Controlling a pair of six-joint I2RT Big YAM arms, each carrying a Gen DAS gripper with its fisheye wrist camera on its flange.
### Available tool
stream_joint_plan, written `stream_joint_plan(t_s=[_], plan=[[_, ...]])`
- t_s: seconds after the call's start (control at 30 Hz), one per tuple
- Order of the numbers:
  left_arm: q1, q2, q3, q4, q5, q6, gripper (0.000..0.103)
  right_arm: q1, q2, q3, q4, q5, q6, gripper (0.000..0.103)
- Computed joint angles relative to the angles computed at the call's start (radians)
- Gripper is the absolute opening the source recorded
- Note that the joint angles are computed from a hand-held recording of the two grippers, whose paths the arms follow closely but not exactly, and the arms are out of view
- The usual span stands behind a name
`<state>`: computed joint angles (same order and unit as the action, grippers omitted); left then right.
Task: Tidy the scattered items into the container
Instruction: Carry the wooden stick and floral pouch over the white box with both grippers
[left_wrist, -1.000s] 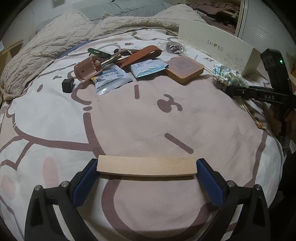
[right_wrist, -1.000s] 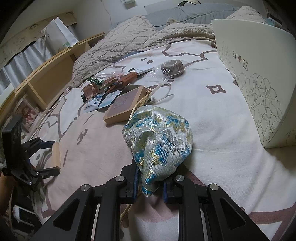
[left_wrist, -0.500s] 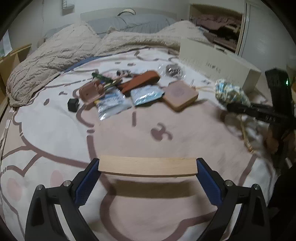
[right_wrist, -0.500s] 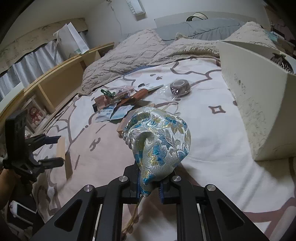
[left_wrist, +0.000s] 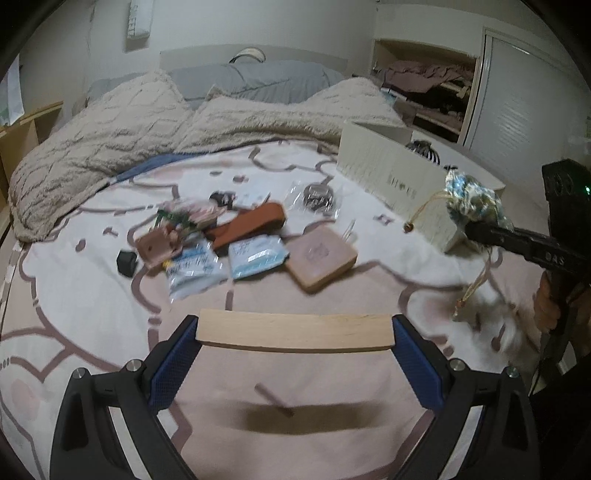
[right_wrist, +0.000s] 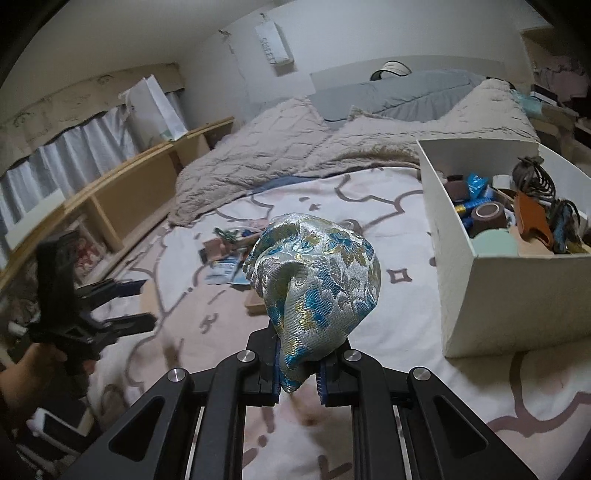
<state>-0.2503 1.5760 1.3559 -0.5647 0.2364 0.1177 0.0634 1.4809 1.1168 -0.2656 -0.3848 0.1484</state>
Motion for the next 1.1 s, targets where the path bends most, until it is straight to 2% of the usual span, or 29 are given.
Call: stream_joint_plan(t_s=[0.3, 0.5, 0.73, 0.83, 1.1], plan=[[-0.043, 0.013, 0.076, 0.026, 0.009, -0.028, 0.1, -0.036, -0.021, 0.123, -0.162, -0.078, -0.015, 0.015], [-0.059, 0.041, 0.147, 0.033, 0.037, -0.101, 0.1, -0.054, 0.003, 0.261, -0.289, -0.086, -0.023, 0.015], [-0.081, 0.076, 0.223, 0.053, 0.052, -0.173, 0.1, -0.076, 0.058, 0.452, -0.406, -0.031, -0.02, 0.015], [-0.088, 0.091, 0.257, 0.055, 0.051, -0.183, 0.1, -0.089, 0.109, 0.561, -0.485, -0.016, -0.022, 0.015], [-0.115, 0.172, 0.416, -0.004, 0.038, -0.177, 0.1, -0.118, 0.269, 0.841, -0.667, 0.12, -0.035, 0.015]])
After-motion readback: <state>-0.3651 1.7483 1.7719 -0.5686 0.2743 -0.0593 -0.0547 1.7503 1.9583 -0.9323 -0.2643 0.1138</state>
